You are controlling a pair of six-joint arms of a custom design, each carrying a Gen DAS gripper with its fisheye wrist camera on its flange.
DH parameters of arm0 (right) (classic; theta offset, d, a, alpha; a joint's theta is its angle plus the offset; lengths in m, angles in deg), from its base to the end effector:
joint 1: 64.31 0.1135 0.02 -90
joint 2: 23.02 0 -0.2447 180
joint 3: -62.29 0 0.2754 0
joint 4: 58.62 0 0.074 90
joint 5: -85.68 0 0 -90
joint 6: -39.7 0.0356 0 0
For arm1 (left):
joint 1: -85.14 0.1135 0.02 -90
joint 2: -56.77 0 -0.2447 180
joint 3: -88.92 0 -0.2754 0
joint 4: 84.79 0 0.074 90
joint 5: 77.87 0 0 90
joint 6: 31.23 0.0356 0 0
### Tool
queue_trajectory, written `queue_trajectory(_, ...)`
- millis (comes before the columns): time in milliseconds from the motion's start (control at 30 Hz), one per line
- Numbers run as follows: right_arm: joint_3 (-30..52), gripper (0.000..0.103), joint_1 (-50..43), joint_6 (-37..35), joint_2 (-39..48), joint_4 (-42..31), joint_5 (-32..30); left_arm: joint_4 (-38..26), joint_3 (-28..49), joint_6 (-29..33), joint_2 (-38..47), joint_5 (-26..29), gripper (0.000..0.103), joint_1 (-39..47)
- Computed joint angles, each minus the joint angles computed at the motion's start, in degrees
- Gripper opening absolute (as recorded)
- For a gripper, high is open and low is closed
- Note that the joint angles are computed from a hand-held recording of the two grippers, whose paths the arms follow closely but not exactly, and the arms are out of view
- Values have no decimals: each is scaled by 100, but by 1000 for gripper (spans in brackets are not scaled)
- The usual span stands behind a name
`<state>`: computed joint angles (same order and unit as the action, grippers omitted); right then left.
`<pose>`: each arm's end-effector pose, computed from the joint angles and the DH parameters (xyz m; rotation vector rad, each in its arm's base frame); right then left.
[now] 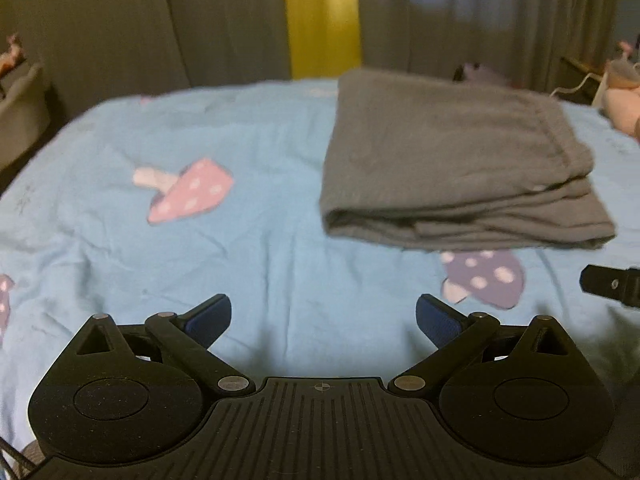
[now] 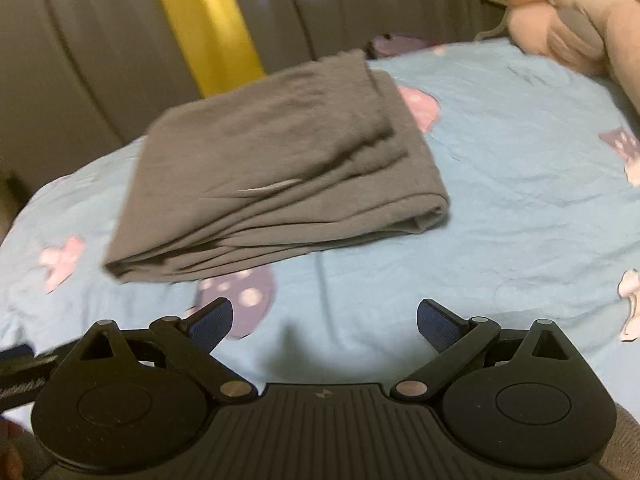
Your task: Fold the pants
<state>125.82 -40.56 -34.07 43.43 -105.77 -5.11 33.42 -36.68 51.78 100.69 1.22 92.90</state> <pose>0.2448 0.1082 0.2397 -0.1683 2.4662 0.3230 0.1801 0.0313 0.2483 -0.3972 2.4268 0.2405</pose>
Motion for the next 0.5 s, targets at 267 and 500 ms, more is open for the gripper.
queue_trajectory(267, 188, 99, -232, -426, -1492, -874, -413, -746, 188, -49, -1327, 648, 102, 211)
queue_trajectory(500, 2211, 99, -2304, -442, -1498, -2243, -1882, -880, 846, 739, -1506, 2935, 102, 2311)
